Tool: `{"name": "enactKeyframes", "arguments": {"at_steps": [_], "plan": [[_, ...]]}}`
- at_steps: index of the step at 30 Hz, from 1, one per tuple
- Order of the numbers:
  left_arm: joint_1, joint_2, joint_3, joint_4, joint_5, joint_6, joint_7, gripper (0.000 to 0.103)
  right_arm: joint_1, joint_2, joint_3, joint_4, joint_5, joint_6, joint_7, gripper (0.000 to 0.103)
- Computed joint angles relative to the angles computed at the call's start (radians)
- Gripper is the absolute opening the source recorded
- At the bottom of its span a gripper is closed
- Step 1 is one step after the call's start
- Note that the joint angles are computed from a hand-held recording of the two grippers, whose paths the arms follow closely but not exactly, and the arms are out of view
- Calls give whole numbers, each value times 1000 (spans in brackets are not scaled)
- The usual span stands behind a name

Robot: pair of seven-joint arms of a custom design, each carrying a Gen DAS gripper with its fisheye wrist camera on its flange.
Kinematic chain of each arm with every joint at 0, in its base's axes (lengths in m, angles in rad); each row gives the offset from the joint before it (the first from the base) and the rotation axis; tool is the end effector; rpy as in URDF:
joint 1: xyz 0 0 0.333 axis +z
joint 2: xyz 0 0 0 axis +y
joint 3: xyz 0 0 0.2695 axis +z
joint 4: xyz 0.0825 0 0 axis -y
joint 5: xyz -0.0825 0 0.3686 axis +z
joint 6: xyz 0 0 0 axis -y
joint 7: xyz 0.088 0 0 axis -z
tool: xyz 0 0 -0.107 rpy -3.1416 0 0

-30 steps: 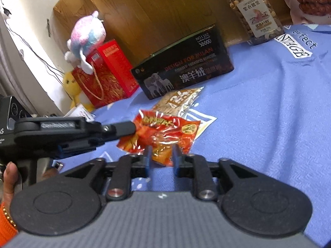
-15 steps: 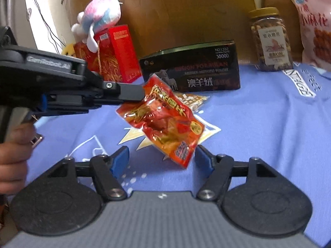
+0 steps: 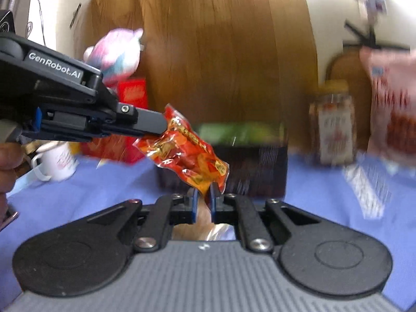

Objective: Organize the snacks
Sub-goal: 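Carry the red spicy packet with the left tool and drop it into the tin, then grasp the clear biscuit packet with the right tool and drop it into the tin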

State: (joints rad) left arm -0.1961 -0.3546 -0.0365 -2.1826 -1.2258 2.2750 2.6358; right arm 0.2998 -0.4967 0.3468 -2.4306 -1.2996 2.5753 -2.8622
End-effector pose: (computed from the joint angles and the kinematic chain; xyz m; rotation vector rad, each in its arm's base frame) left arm 0.4721 -0.1374 0.5573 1.1616 -2.3614 1.6751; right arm 0.3470 0.2936 0.4946 -1.3029 1.6150 -0.9648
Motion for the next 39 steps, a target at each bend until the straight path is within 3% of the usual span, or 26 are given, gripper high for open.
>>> {"name": "enactKeyframes", "arguments": {"at_steps": [4, 7, 9, 13, 15, 20, 23, 25, 28, 29, 30, 32, 34, 36, 39], "plan": [[-11, 141, -54, 134, 5, 153, -15, 6, -60, 79, -28, 91, -95, -12, -25, 16], [-8, 251, -129, 200, 198, 363, -145, 8, -67, 144, -96, 143, -91, 48, -93, 33], [-7, 274, -130, 207, 237, 382, -170, 8, -72, 123, -119, 117, -101, 99, -44, 32], [-6, 201, -98, 128, 92, 369, -36, 9, -83, -16, -131, -28, -106, 190, 118, 32], [0, 159, -70, 92, 61, 311, -13, 10, -82, -70, -171, -109, -32, 292, 159, 32], [50, 171, -35, 92, 218, 54, -136, 17, -71, -110, -275, -264, 176, 550, 228, 32], [78, 239, -38, 140, 283, -83, -218, 22, 40, -104, -364, -284, 309, 507, 100, 32], [92, 270, -48, 148, 276, -124, -240, 25, 60, -72, -383, -268, 355, 521, 65, 32], [114, 296, -51, 163, 216, -227, -227, 19, 74, -23, -391, -242, 421, 563, 12, 33], [119, 298, -56, 164, 209, -244, -224, 3, 38, -4, -356, -229, 412, 584, 32, 33], [123, 304, -60, 168, 204, -266, -224, 2, -5, 15, -311, -211, 407, 597, 42, 33], [126, 273, -69, 129, 184, -235, -212, 2, -110, 30, -213, -203, 394, 647, 76, 30], [125, 254, -70, 115, 182, -228, -207, 2, -181, 17, -139, -215, 407, 663, 82, 19], [127, 235, -62, 104, 183, -236, -197, 2, -305, -3, -45, -255, 438, 788, 115, 17], [121, 184, -59, 74, 174, -193, -168, 7, -411, -38, 59, -291, 543, 892, 86, 14]]}}
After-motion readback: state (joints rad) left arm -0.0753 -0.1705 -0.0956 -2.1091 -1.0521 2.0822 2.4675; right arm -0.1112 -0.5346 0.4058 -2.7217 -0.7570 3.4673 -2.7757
